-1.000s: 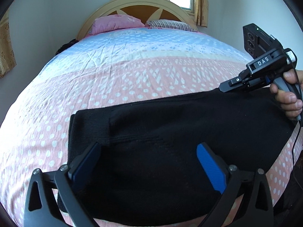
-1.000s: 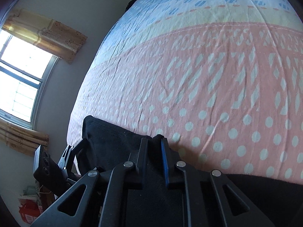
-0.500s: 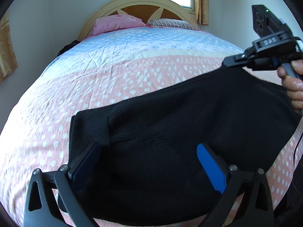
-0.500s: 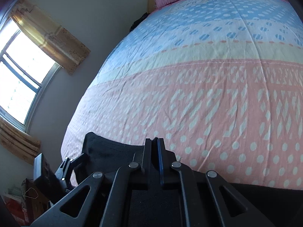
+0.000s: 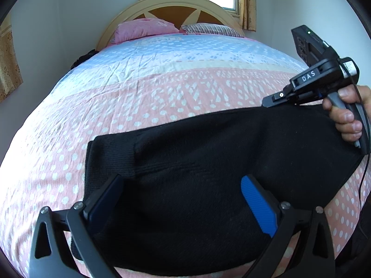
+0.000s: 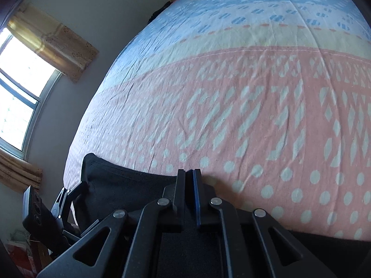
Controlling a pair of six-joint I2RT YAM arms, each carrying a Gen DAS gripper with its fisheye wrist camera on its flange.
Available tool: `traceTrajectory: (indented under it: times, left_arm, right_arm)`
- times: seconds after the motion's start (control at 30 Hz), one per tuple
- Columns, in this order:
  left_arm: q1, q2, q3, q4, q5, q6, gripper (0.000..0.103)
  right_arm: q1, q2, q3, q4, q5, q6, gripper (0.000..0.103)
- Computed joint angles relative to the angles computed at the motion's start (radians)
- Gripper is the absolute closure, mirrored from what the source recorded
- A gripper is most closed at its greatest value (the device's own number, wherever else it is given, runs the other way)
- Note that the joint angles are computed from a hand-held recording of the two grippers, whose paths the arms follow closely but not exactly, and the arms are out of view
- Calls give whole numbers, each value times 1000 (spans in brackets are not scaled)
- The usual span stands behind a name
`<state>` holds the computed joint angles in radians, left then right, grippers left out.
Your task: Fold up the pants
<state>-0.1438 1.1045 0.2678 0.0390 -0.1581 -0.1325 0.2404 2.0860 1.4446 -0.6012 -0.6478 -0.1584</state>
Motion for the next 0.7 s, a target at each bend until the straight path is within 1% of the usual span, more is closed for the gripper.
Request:
traceTrajectory:
  times: [0.07, 0.1, 0.13, 0.2, 0.3, 0.43, 0.53, 0.6, 0.67, 0.7]
  left_arm:
    - [2, 2, 0, 1, 0, 2, 0]
    - [1, 2, 0, 0, -1, 1, 0]
    - [3, 0, -1, 0, 1, 2, 0]
    - [7, -4, -2, -2, 9, 2, 0]
    - [12, -7, -4, -1, 15, 1, 0]
    - [13, -10, -3, -6, 15, 1, 0]
    - [14, -23, -8, -9, 14, 1, 0]
    - [19, -49, -10, -27, 12, -14, 0]
    - [-4, -116, -16, -63, -34, -41, 0]
    - [-23, -163, -13, -93, -55, -60, 0]
  right_arm:
    - [-10, -47, -28, -6, 22, -16, 73]
    - [-23, -80, -52, -5, 26, -28, 56]
    - [-53, -106, -67, -28, -5, -63, 55]
    - [-118, -139, -66, -117, -47, -154, 55]
    - [-236, -253, -149, -162, -23, -297, 55]
    - [-412, -413, -302, -191, 9, -563, 55]
    - [-516, -498, -421, -170, 60, -724, 55]
    - [-598, -560, -508, -114, 89, -823, 55]
    - [-671, -615, -586, -30, 109, -898, 56]
    - [-691, -649, -622, 5, 116, -916, 58]
